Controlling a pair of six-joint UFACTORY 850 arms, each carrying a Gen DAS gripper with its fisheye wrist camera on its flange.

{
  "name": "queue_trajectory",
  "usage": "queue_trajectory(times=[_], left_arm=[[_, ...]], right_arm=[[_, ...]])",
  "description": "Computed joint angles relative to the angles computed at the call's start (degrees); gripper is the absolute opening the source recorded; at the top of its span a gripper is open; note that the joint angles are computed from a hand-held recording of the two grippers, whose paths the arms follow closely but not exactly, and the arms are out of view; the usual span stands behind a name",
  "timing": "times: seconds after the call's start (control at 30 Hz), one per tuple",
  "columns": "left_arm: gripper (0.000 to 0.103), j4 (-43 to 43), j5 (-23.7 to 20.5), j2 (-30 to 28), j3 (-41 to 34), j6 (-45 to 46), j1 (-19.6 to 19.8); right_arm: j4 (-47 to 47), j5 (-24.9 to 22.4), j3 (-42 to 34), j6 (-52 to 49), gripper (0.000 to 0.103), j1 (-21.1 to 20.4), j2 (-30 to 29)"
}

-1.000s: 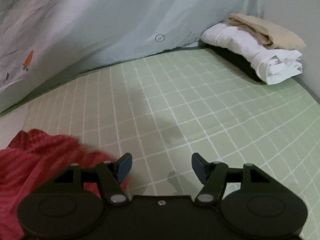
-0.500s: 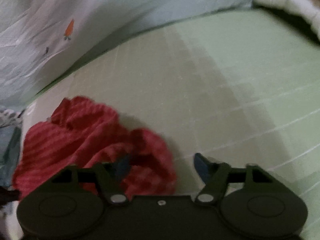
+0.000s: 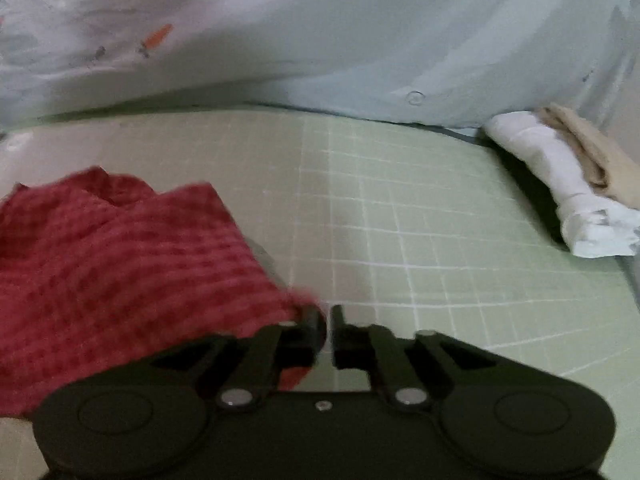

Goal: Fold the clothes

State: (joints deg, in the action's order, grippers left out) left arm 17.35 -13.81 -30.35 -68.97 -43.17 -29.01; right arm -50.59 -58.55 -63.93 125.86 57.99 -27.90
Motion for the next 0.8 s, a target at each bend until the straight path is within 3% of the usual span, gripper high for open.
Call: queue_trajectory(times=[0.03, 0.1, 0.2, 0.3, 0.37, 0.47, 0.63, 0.8], left_arm=[[0.021, 1.65, 0.13, 0.13, -0.02, -1.33, 0.07], [0.022, 4.69, 0.11, 0.24, -0.25, -3.90, 0.23], [0.027, 2.93, 0.60, -0.12, -1.11, -2.04, 0.91], [0.047, -3.13, 0.74, -1.84, -3.35, 4.81, 1.57], [0.068, -2.93, -0.34, -3.46, -5.51, 5.35, 1.43], [0.082, -5.71, -1.27, -5.92, -8.66, 9.74, 1.27], [0.090, -11.33, -3.93, -10.43, -14.14, 15.82, 1.26], [0.091, -8.91, -7.38, -13.79, -18.13, 12.50, 1.09]], right_arm=[[-1.06, -1.59, -1.25, -0.23, 0.058, 0.05, -0.94], [-3.93, -4.11, -3.68, -1.46, 0.060, -0.10, -2.74], [-8.99, -0.67, -4.89, -2.55, 0.061, -2.32, -3.57], [-14.16, 5.75, -7.25, -4.14, 0.061, -5.97, -5.81], [-16.79, 10.54, -8.95, -5.72, 0.061, -8.20, -7.59], [-20.89, 16.74, -12.21, -8.09, 0.063, -10.88, -11.19], [-22.85, 24.53, -17.68, -12.99, 0.064, -13.16, -16.15], [-23.57, 28.96, -19.31, -16.10, 0.057, -13.85, -17.94]])
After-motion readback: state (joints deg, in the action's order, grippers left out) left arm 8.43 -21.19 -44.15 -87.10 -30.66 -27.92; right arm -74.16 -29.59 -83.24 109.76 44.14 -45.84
